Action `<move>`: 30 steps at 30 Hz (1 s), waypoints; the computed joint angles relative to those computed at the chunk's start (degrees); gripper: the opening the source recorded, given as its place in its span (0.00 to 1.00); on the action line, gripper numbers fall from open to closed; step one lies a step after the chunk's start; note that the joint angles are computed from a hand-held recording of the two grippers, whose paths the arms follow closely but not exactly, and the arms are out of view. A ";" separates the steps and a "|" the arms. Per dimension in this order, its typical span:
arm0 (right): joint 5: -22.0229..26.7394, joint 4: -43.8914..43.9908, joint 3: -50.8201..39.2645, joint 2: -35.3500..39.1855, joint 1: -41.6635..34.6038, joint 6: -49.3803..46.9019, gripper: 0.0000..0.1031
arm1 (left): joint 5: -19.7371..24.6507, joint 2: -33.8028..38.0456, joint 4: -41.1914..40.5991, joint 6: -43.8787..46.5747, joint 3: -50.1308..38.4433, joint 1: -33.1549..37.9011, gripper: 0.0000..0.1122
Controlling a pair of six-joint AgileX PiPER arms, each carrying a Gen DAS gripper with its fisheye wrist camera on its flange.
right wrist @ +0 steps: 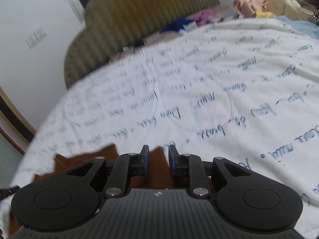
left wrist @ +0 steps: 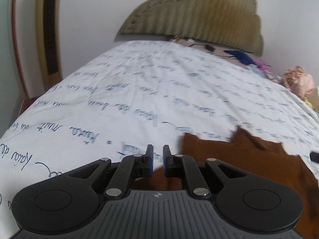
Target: Fold small clothes
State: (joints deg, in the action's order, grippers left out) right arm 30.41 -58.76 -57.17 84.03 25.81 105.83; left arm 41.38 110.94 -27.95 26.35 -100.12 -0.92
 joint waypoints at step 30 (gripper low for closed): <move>10.99 4.46 6.05 -4.29 23.08 -3.77 0.35 | -9.36 -15.79 -18.28 28.51 31.46 2.50 0.08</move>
